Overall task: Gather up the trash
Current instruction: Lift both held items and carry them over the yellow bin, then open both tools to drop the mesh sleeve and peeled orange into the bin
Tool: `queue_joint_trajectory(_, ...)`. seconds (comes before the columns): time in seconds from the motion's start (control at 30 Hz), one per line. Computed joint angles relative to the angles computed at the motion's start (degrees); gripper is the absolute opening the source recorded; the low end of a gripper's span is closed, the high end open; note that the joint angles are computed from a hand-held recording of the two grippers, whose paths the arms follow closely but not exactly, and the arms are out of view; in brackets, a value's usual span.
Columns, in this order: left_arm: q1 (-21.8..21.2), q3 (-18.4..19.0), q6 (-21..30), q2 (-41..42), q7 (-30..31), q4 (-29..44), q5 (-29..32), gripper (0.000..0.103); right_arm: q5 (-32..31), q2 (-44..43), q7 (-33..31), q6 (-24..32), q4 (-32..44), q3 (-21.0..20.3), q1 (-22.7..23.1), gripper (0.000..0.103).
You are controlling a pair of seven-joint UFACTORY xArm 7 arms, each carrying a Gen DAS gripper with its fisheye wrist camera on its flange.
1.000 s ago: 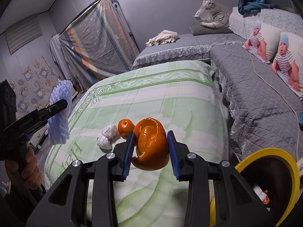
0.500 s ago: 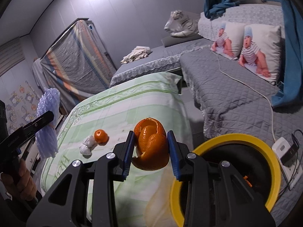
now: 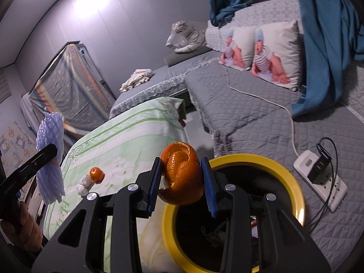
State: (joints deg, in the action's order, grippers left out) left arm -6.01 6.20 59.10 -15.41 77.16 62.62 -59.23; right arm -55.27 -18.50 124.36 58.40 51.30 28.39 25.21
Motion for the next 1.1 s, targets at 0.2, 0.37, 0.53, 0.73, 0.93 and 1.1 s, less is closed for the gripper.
queue_joint_trajectory(0.2, -1.82, -1.20, 0.38, -2.11, 1.05, -2.87, 0.59, 0.023, 2.52, -3.16, 1.15, 1.03, -3.47, 0.68, 0.18, 0.033)
queue_joint_trajectory(0.37, -3.41, -1.55, 0.09, -3.35, 1.93, -5.12, 1.03, 0.023, 4.20, -5.26, 2.01, 0.23, -6.12, 1.05, -0.46, 0.033)
queue_joint_trajectory(0.53, -4.62, -2.25, -0.75, -3.49, 1.86, -6.71, 2.08, 0.023, 5.47, -6.75, 3.33, -2.14, -8.88, 1.17, -1.61, 0.033)
queue_joint_trajectory(0.73, -5.61, -2.91, -1.80, -2.95, 1.53, -7.59, 3.01, 0.023, 6.23, -7.66, 4.52, -5.25, -11.37, 1.21, -3.32, 0.033)
queue_joint_trajectory(0.93, -6.49, -3.56, -2.70, -1.97, 1.83, -8.47, 3.39, 0.023, 6.79, -7.99, 5.22, -7.29, -13.16, 1.19, -4.78, 0.033)
queue_joint_trajectory(1.1, -6.92, -4.73, -2.50, 0.28, 1.31, -8.94, 4.90, 0.023, 7.57, -8.07, 5.53, -8.36, -14.46, 0.99, -5.42, 0.034)
